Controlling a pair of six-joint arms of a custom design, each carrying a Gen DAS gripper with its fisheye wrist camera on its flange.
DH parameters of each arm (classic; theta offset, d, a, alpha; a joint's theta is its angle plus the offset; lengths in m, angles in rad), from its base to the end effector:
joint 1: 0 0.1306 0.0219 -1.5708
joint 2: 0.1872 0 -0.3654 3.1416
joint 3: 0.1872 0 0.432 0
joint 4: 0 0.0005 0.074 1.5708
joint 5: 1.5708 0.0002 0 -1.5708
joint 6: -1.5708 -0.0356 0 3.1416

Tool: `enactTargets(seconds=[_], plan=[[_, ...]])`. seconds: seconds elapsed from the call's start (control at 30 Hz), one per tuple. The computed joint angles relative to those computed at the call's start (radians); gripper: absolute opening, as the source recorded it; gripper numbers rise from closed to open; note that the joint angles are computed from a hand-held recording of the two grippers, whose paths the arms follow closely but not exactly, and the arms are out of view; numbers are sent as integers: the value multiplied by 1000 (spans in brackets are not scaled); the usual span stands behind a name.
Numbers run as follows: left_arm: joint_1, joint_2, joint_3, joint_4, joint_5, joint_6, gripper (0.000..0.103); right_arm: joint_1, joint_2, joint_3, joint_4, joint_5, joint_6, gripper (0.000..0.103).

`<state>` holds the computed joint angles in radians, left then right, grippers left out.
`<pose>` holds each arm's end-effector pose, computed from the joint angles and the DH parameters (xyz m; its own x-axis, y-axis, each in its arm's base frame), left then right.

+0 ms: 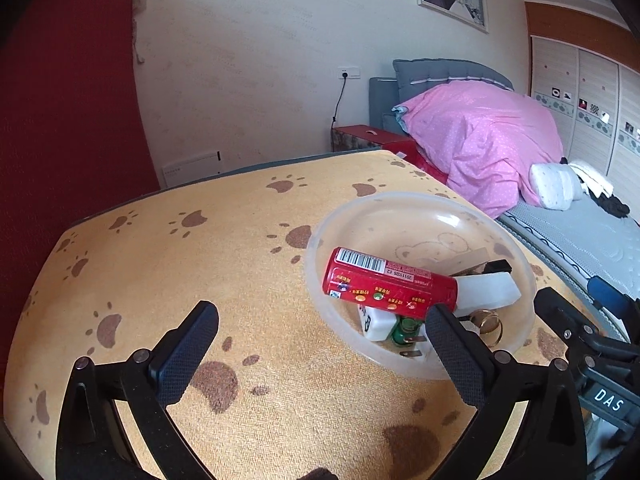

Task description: Organize rigid objects

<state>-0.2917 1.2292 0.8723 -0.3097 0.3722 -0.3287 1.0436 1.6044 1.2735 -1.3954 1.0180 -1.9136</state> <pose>0.4315 -0.1436 0.2743 -0.3856 0.4298 -0.8164 0.7038 0.7092 0.0409 0.2761 0.4131 0.2552 -0.3227 0.4285 -0.8439 0.6430 0.7536 0.1367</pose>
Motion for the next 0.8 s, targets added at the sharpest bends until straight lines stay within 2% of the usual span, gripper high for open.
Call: enactTargets(seconds=[0.1, 0.3, 0.47, 0.63, 0.8], plan=[[7, -15, -17, 13, -29, 27, 103, 9, -5, -2, 39, -18, 52, 103], [13, -56, -58, 35, -65, 13, 103, 24, 23, 38, 21, -34, 109, 103], [15, -90, -89, 47, -70, -16, 103, 33, 41, 61, -18, -42, 90, 103], [22, -100, -97, 36, -60, -29, 103, 34, 66, 93, -76, -43, 74, 103], [33, -90, -86, 8, -33, -30, 103, 33, 78, 106, -89, -53, 80, 103]])
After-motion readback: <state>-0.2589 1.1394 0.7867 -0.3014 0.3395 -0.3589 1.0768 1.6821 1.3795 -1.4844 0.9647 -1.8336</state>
